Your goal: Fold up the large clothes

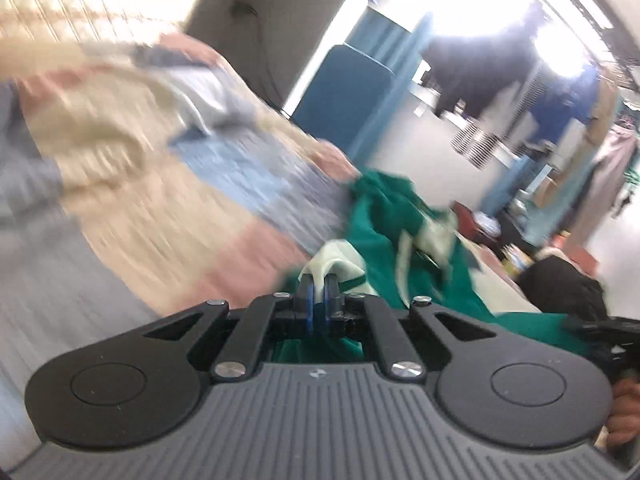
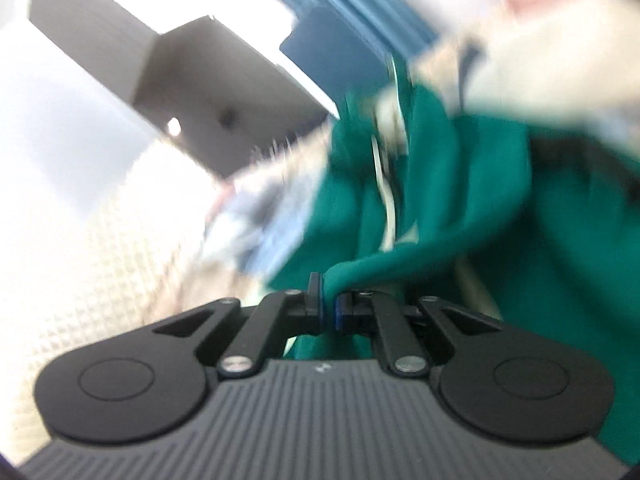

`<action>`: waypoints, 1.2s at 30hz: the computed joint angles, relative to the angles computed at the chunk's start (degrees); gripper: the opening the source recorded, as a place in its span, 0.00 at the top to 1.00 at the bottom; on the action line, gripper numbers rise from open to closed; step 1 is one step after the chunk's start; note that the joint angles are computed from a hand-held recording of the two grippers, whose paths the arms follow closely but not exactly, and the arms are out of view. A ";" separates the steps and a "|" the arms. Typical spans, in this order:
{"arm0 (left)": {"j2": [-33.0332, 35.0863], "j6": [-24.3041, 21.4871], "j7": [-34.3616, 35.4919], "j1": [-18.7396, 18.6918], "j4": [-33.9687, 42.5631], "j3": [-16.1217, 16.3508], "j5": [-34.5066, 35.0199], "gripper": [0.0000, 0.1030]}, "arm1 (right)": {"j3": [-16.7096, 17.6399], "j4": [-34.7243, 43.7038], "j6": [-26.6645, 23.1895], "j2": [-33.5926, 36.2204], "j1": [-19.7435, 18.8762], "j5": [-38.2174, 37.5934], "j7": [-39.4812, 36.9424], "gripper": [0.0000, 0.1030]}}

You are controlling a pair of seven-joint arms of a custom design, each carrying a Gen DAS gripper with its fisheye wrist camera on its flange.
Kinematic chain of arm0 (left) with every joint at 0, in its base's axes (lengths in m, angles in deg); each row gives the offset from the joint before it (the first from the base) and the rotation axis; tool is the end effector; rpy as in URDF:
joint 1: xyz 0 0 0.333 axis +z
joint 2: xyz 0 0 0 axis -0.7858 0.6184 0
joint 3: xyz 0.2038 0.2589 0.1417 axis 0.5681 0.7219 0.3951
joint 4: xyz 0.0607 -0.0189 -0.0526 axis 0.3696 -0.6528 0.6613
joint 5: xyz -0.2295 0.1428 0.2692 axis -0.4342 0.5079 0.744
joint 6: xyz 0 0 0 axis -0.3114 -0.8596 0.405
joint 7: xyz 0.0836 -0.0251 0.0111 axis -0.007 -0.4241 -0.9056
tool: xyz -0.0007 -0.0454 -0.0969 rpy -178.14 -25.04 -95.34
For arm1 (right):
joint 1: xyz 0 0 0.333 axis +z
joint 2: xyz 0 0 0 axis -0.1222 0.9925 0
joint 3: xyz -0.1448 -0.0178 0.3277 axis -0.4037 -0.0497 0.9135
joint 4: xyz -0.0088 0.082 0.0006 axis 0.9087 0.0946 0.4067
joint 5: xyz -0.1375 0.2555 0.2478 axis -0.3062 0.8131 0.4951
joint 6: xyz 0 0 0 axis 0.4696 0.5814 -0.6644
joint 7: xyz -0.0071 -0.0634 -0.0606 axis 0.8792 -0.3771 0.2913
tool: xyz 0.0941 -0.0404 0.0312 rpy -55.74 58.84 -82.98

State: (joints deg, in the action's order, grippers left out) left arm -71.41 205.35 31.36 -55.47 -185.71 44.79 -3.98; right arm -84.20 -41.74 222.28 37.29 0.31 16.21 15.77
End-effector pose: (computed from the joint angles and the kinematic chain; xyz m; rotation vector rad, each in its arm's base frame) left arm 0.5516 0.0148 0.6143 -1.9711 1.2720 -1.2921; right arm 0.6541 0.0932 0.5419 -1.2107 1.4671 -0.0868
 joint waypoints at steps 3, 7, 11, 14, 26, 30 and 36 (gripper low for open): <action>3.31 -3.27 -18.15 7.17 4.89 -1.11 24.47 0.95 | -1.36 6.59 4.60 2.12 -1.21 0.30 0.13 0.92; 10.15 -7.50 -34.21 10.31 15.51 1.66 43.14 0.95 | -2.79 16.40 12.40 7.81 -2.13 -10.18 7.77 0.92; 20.09 -11.67 -46.90 9.17 28.86 6.90 57.59 0.95 | -16.53 28.11 14.72 19.14 4.77 -37.41 38.72 0.92; 26.86 -15.91 -50.74 8.80 36.96 8.84 62.30 0.95 | -27.29 35.86 11.90 27.65 7.80 -48.45 54.47 0.92; 43.62 -25.28 -50.50 11.38 52.21 9.16 69.93 0.94 | -23.90 40.80 18.11 39.91 1.36 -58.33 62.58 0.93; 41.65 -23.73 -51.01 11.76 49.68 8.46 69.03 0.94 | -18.02 35.33 23.52 36.83 -0.76 -59.54 60.75 0.92; 32.10 -21.50 -47.25 12.59 38.94 5.17 65.57 0.38 | -19.76 26.02 23.85 30.27 1.06 -64.52 62.54 0.71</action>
